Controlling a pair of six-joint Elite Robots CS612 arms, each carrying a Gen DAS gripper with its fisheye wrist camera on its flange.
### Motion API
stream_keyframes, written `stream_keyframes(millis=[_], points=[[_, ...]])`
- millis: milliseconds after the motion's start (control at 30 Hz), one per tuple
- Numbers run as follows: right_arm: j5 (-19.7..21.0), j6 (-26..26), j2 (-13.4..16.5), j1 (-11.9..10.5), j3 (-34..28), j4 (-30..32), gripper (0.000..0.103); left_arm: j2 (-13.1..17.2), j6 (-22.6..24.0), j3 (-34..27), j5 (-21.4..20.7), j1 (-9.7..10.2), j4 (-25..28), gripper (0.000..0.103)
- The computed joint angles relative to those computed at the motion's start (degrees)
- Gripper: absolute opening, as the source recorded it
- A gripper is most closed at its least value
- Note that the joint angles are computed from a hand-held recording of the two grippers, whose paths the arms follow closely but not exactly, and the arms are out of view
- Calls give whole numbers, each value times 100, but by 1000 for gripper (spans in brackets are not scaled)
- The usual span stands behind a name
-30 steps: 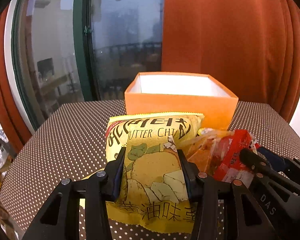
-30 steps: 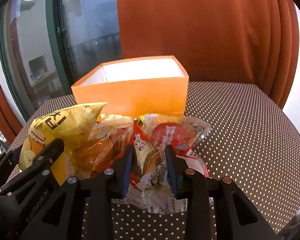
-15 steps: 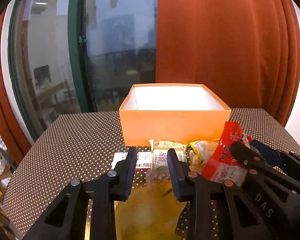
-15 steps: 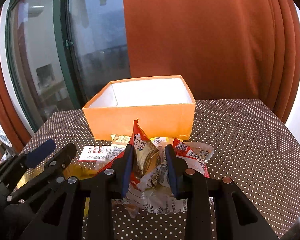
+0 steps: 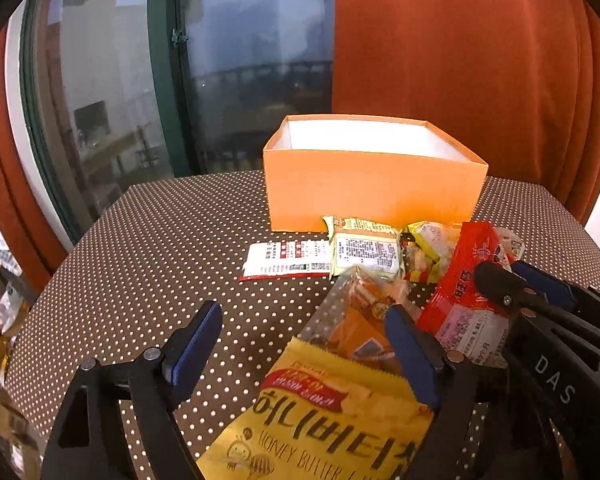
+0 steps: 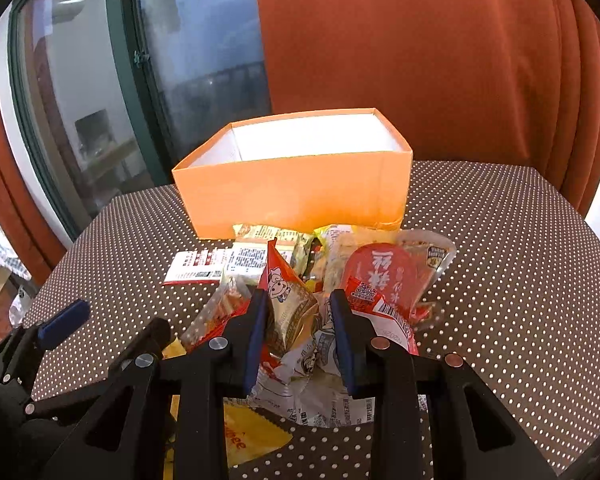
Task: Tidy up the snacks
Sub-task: 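Lift both held bags and carry them toward the orange box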
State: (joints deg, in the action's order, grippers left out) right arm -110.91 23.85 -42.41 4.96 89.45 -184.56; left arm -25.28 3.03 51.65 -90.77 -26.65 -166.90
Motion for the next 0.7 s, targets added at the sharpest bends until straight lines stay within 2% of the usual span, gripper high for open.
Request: stream_keyframes(millis=[400, 633, 700], points=[[-335, 211, -60, 144, 290, -86, 34, -250, 240, 692, -181, -13, -251, 98], [-474, 351, -67, 192, 384, -12, 34, -254, 236, 764, -168, 11, 46, 97], [-494, 350, -64, 200, 385, 11, 34, -231, 203, 725, -242, 24, 211, 87]])
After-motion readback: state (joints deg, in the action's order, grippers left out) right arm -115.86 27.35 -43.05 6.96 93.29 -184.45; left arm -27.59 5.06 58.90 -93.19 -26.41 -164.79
